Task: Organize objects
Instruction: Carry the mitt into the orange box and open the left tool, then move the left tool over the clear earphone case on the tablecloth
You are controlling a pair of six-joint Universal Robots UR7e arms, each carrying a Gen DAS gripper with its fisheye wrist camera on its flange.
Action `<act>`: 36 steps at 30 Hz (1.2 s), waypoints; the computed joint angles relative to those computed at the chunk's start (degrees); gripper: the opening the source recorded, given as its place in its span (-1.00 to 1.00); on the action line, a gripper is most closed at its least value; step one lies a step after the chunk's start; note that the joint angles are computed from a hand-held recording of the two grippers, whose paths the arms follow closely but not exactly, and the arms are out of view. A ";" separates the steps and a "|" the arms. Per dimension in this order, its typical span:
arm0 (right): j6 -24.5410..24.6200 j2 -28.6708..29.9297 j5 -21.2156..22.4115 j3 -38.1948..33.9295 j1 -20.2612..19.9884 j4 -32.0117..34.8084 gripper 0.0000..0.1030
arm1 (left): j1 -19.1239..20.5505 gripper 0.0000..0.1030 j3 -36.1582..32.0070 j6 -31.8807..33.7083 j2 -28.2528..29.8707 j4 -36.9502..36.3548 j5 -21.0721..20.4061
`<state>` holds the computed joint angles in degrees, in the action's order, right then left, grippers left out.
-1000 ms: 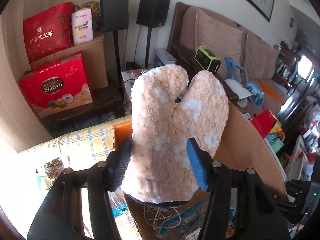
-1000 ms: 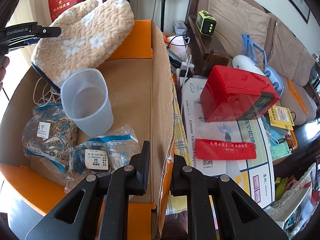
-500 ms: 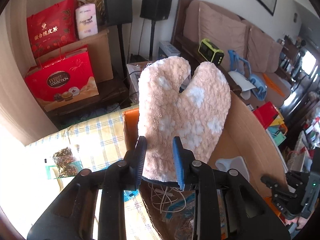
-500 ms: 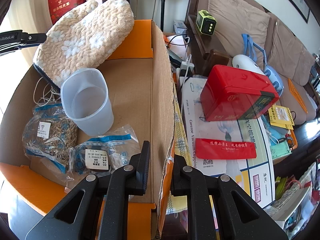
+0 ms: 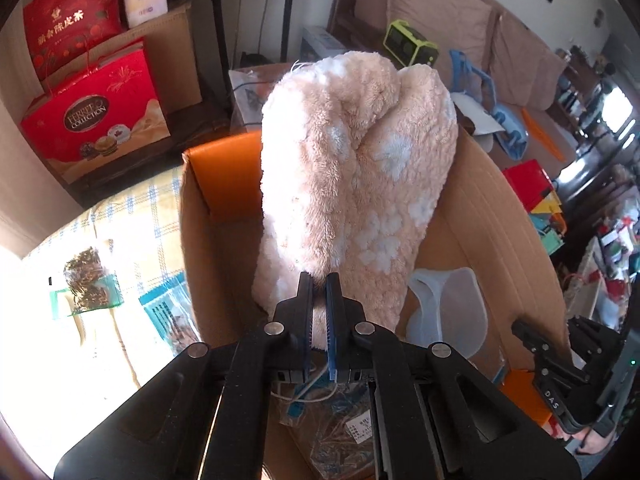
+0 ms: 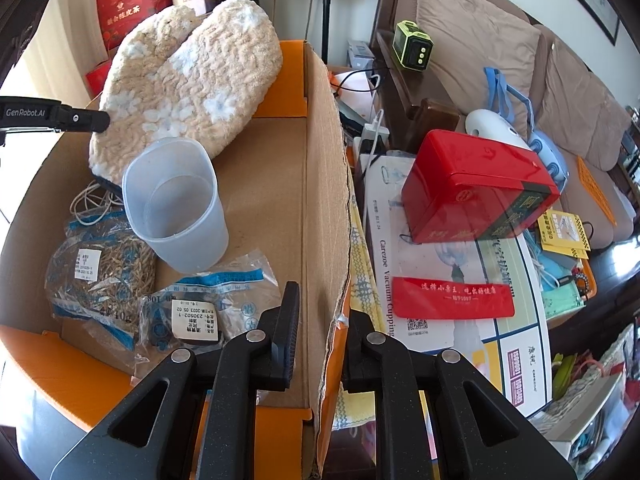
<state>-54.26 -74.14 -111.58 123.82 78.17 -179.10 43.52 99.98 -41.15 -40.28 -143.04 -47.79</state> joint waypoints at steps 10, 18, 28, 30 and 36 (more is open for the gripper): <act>0.15 0.00 -0.13 -0.01 0.12 0.05 -0.70 | 0.34 -0.89 -5.75 -0.42 3.48 10.47 -0.67; 0.20 0.00 -0.22 -0.03 0.19 0.18 -0.69 | 2.66 -0.89 -8.27 -3.55 4.37 15.55 -1.39; 0.29 -0.05 -0.29 0.02 0.24 0.21 -0.68 | 0.08 0.09 -7.02 -4.46 3.84 14.66 2.70; 0.36 0.00 -0.47 0.01 0.30 0.24 -0.67 | -1.41 0.35 -5.78 -4.91 2.90 14.60 5.71; 0.39 0.02 -0.45 0.01 0.33 0.19 -0.67 | -4.18 0.35 -0.65 -4.17 -2.28 9.57 8.03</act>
<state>-53.87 -74.12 -112.03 123.83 78.50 -178.91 39.34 99.34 -45.32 -42.56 -133.47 -39.76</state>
